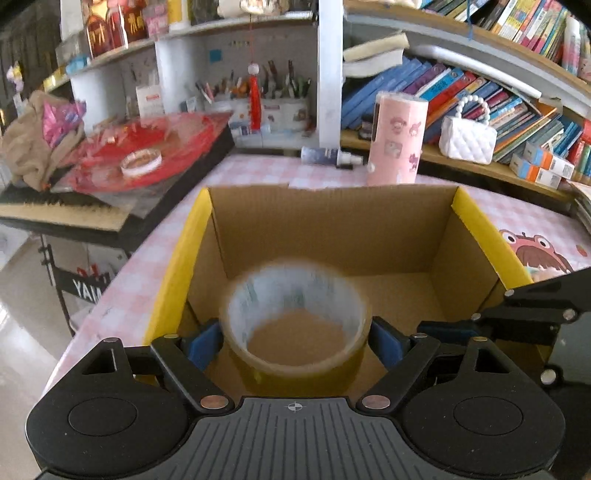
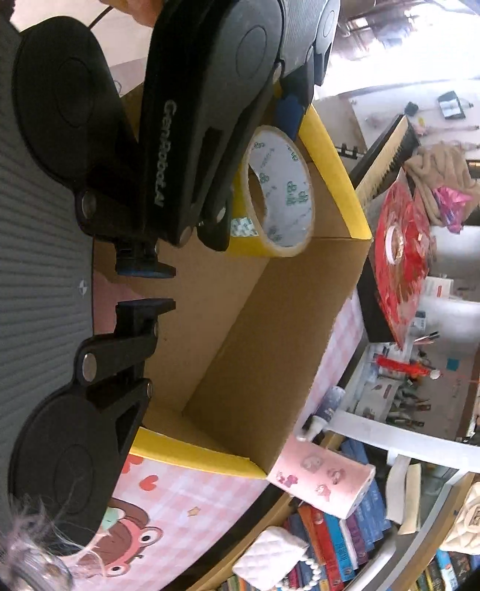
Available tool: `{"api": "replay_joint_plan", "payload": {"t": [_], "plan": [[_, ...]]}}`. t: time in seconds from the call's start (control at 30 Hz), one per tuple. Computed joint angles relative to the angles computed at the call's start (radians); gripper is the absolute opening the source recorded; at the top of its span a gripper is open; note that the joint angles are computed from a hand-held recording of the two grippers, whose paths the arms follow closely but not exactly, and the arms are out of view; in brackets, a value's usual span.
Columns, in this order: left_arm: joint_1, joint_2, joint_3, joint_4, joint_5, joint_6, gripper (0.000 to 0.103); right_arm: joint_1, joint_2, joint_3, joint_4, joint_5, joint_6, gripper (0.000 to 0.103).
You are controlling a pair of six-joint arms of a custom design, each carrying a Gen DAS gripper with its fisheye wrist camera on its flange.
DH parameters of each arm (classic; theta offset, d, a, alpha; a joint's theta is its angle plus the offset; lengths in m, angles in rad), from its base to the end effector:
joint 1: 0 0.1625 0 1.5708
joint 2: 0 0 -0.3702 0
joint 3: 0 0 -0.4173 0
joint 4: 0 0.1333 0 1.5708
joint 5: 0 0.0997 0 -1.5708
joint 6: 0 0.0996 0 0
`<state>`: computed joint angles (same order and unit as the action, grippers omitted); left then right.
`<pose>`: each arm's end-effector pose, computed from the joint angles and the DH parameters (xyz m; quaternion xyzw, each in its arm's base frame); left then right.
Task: Organize objects
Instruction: 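Open left tool to drop tape while right tool releases plush into box, then withdraw both tools from the box back toward the remaining objects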
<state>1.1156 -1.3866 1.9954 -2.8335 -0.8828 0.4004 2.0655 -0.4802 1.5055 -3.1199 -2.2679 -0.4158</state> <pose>-0.0591 -0.5679 0.2874 0.2713 0.8561 -0.3110 0.3110 0.3788 -0.5562 -0.0395 0.3197 -0.8542 0.2562 0.3200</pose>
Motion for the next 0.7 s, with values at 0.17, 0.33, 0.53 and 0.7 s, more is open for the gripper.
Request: {"api": "replay_joint_plan", "payload": {"t": [0.17,0.33,0.53,0.7], "plan": [[-0.014,-0.016,0.022,-0.059,-0.002,0.040,0.097,0.005,0.018,-0.013,-0.045,-0.019,-0.061,0.018],[-0.040,-0.088,0.086,-0.157,-0.043,0.103,0.097,0.036,0.038,-0.011,-0.124,-0.102,-0.040,0.036],[-0.080,-0.217,0.184,-0.258,-0.065,0.112,0.101,0.094,0.024,0.051,-0.281,-0.132,-0.044,0.045],[-0.097,-0.335,0.253,-0.260,-0.060,0.080,0.101,0.151,0.037,0.081,-0.414,-0.197,-0.035,0.051]]}}
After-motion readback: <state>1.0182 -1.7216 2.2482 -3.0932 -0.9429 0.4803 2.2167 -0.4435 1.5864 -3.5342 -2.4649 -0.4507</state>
